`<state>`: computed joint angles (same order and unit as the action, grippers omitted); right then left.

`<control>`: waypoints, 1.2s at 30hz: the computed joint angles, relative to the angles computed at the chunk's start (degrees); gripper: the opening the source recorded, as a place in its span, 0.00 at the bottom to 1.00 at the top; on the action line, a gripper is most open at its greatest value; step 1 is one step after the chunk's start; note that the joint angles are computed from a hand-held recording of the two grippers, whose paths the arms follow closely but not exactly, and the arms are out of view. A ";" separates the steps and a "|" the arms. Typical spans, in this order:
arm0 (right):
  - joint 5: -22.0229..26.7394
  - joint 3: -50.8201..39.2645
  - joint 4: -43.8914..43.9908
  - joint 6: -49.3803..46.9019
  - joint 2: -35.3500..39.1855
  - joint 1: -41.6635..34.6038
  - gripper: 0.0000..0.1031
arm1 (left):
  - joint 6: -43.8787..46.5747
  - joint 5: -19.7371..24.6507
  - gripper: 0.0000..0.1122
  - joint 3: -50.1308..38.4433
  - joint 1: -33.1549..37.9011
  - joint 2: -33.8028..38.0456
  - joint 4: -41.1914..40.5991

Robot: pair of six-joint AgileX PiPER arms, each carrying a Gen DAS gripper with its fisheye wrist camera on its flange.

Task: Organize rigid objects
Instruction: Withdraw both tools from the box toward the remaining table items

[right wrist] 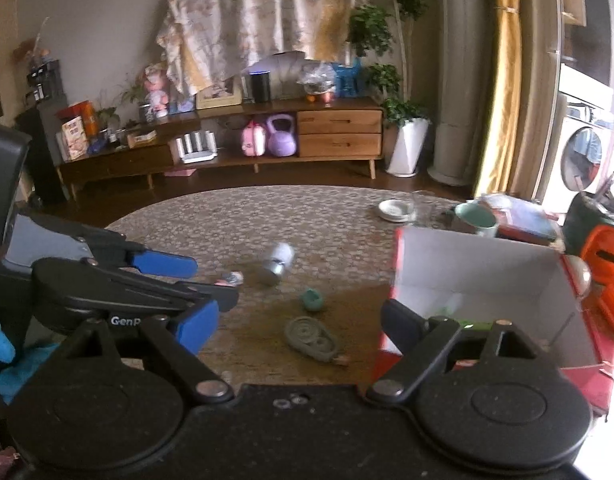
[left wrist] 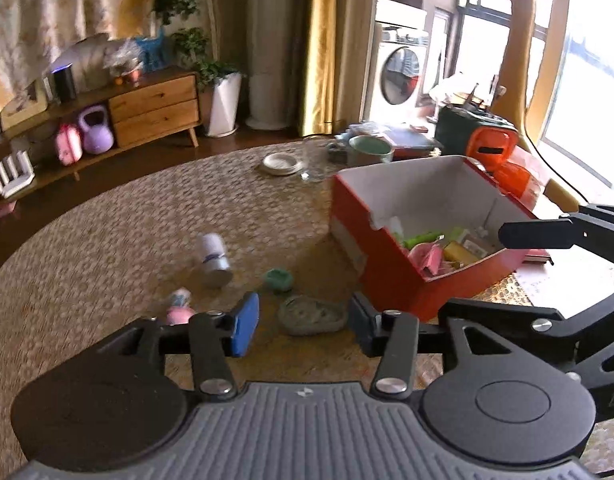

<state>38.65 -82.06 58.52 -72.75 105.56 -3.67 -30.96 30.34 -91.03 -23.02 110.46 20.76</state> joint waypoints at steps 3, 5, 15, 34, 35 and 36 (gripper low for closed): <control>-0.30 1.29 0.71 -1.02 -0.05 1.47 0.87 | -5.41 -3.17 0.58 6.59 0.97 -3.24 5.50; -1.06 2.13 0.70 -1.20 -0.13 2.50 0.87 | -9.55 -4.78 0.62 10.26 1.75 -4.95 9.00; -3.00 -0.72 -3.68 2.45 3.90 6.50 0.91 | -16.61 -12.46 0.75 19.48 7.62 -7.01 14.05; -5.41 -24.92 -24.29 16.84 27.40 12.16 0.91 | 4.87 -13.50 0.92 1.76 15.86 13.32 -11.49; -4.87 -27.02 -26.27 18.41 28.88 12.34 0.91 | 5.82 -13.55 0.92 0.63 16.15 14.53 -12.54; -4.25 -29.36 -28.37 20.25 30.40 12.51 0.90 | 5.73 -13.35 0.92 -0.58 16.24 15.70 -12.38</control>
